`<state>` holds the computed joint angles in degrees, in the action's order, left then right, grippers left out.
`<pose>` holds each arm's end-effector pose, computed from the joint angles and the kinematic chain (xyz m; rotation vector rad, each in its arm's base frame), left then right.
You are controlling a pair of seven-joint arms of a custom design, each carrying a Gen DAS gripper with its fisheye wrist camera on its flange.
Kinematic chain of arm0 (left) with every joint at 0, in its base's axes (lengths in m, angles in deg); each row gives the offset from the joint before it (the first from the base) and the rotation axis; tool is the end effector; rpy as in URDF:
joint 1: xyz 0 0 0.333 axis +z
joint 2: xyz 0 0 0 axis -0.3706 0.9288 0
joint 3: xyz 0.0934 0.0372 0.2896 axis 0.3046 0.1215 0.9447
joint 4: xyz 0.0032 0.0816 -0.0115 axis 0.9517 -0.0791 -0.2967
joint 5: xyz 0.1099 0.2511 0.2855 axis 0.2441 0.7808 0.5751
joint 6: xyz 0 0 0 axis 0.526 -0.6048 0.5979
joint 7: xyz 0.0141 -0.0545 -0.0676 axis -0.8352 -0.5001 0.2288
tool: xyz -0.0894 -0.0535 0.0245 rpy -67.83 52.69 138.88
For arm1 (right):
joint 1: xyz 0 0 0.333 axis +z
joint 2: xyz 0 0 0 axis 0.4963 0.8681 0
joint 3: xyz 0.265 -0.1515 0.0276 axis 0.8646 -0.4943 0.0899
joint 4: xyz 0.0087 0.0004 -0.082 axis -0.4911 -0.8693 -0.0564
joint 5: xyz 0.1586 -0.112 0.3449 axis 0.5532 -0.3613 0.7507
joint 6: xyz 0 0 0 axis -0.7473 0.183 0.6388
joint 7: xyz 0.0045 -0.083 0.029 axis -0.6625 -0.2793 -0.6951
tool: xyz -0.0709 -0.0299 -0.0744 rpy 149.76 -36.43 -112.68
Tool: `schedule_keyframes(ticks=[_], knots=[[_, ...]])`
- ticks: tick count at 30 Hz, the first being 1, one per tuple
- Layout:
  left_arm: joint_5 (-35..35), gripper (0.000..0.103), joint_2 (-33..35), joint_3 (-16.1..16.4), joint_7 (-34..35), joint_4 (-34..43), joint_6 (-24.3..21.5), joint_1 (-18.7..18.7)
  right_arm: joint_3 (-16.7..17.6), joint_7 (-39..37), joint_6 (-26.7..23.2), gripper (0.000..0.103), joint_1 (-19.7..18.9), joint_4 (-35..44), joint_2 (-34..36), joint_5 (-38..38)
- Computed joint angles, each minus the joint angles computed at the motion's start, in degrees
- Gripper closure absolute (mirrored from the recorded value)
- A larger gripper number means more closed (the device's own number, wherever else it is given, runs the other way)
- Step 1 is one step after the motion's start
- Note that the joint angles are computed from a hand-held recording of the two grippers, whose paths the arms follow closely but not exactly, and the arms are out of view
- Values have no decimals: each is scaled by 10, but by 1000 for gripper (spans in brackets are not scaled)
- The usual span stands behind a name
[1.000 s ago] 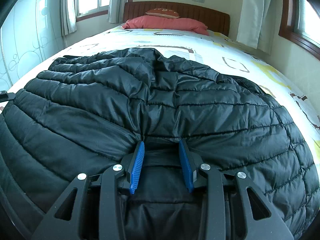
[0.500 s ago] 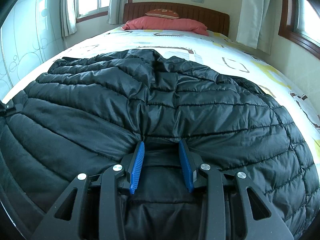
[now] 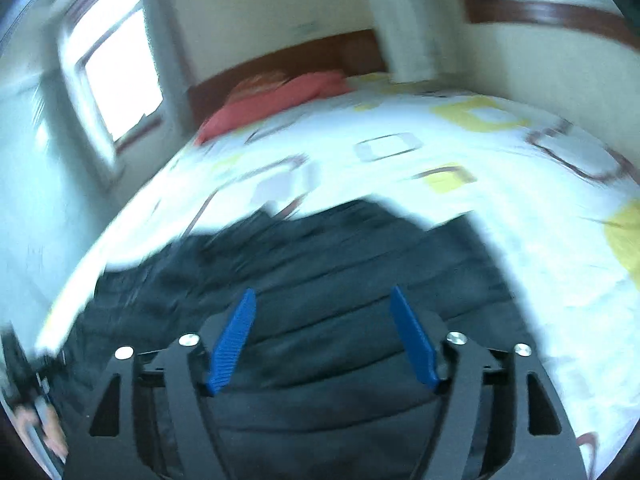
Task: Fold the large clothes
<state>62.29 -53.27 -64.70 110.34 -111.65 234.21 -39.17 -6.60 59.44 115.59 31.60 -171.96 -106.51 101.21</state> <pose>0.3902 -0.1140 0.4949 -2.5220 1.1518 -1.2779 0.4953 -0.0282 0.6046 -1.4215 1.8386 -0.4639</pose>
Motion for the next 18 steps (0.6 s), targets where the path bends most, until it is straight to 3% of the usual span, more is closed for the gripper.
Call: schedule_keyframes(ticks=[4,7,9,11,15,17,18], knots=[[-2,68,-1,6,2,-2,2,-5,-58,11,-55,29,-15,27,37,73],[-6,68,-5,13,8,-8,5,-11,-113,-41,-163,29,-7,70,91,220],[-8,68,-4,16,10,-8,6,-13,-128,-92,-222,29,-8,85,116,309],[-11,68,-4,18,11,-9,8,-16,-114,-117,-223,28,-16,84,119,322],[-15,68,-7,23,16,-11,8,-21,-69,-134,-194,27,-33,84,122,276],[-14,69,-10,20,15,-10,3,-18,-53,-120,-179,30,-38,81,121,246],[-14,70,-12,17,14,-9,1,-16,-44,-107,-169,38,-38,75,117,226]])
